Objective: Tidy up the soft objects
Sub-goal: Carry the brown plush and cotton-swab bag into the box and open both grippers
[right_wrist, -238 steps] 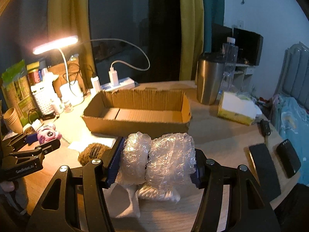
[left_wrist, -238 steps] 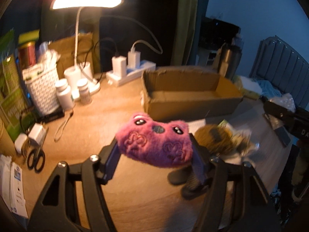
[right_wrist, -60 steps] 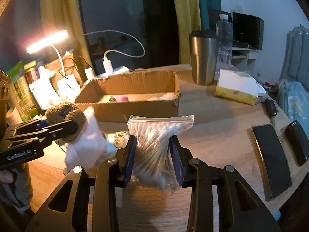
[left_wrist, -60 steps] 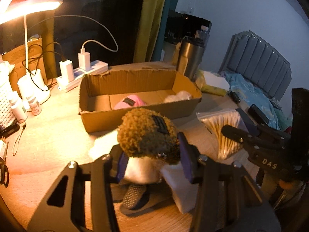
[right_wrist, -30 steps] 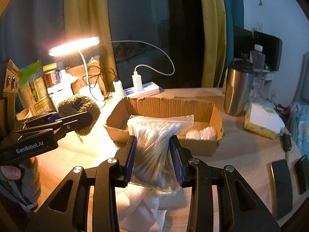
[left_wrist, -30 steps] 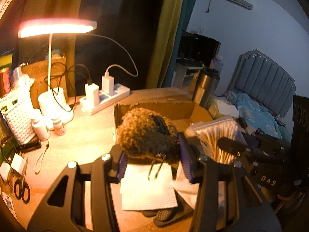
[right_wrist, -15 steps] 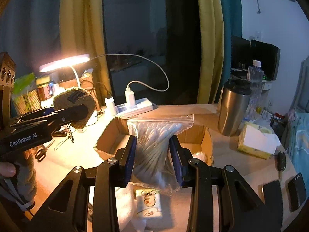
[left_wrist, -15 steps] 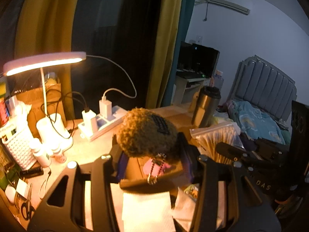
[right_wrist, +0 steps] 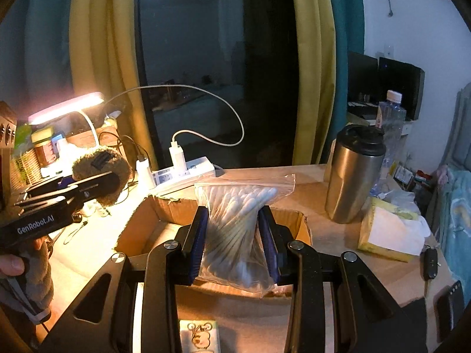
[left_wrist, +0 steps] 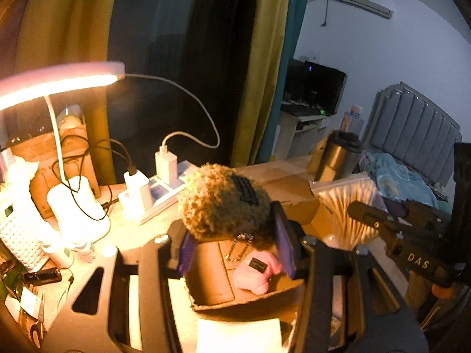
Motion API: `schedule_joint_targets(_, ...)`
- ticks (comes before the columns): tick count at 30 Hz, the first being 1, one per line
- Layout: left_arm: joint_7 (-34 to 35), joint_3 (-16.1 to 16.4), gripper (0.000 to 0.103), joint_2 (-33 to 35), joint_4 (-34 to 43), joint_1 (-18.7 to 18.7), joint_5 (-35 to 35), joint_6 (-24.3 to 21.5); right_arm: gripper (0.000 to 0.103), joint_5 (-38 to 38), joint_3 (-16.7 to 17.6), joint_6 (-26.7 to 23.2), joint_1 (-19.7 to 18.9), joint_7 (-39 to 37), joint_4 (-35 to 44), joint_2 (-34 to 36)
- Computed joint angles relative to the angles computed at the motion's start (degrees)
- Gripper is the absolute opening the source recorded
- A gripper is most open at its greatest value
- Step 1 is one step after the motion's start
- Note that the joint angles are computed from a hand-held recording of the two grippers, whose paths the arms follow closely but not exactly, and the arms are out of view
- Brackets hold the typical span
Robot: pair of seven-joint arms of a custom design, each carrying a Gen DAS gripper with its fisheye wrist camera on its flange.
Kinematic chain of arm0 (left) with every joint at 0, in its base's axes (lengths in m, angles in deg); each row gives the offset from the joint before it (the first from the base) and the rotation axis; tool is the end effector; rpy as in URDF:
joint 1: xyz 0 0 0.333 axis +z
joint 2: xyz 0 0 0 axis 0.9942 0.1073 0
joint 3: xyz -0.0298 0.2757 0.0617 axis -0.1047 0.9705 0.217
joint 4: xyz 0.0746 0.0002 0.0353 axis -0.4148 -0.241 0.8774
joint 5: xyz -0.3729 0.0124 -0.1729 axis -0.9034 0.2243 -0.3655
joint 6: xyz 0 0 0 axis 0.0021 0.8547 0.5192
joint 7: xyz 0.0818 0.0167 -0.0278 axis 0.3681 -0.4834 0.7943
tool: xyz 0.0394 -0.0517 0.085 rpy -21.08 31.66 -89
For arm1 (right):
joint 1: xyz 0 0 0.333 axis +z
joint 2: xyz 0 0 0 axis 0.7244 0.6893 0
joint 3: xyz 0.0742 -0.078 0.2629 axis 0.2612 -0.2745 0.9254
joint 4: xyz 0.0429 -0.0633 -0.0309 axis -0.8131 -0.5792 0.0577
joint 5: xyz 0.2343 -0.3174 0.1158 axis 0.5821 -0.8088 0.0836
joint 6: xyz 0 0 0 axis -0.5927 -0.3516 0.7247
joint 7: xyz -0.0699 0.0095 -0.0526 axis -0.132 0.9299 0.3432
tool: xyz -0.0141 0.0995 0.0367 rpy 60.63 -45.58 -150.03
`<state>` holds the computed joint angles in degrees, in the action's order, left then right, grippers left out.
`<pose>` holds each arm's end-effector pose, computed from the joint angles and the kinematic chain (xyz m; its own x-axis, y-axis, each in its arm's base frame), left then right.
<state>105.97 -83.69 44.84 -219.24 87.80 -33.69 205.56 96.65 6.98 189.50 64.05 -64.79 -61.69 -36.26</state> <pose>0.4353 -0.1716 0.5261 0.2395 -0.9526 0.1878 -0.4679 -0.2827 -0.8373 0.5356 0.1269 0.5300 0.6747 -0.7380 -0.0112 -0.4270 -0.3780 -0.8215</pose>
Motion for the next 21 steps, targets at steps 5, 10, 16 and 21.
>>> schedule_joint_targets(5,0.7,0.7,0.048,4.6,1.7,0.3,0.2,0.6,0.037,-1.0,0.7,-0.4,-0.4,1.3,2.9,4.2)
schedule_joint_targets(10,1.2,1.9,0.048,8.9,2.9,-0.1,0.4,0.9,0.037,-2.8,2.1,-1.1,-1.4,3.5,5.4,8.4)
schedule_joint_targets(16,2.7,4.0,0.049,13.5,3.9,-1.8,-0.5,1.5,0.037,-5.4,3.6,-2.0,-2.5,5.9,7.2,12.1)
schedule_joint_targets(21,4.0,5.2,0.050,15.8,4.5,-3.0,-1.5,1.6,0.037,-7.9,4.4,-2.8,-3.1,7.8,8.3,14.2)
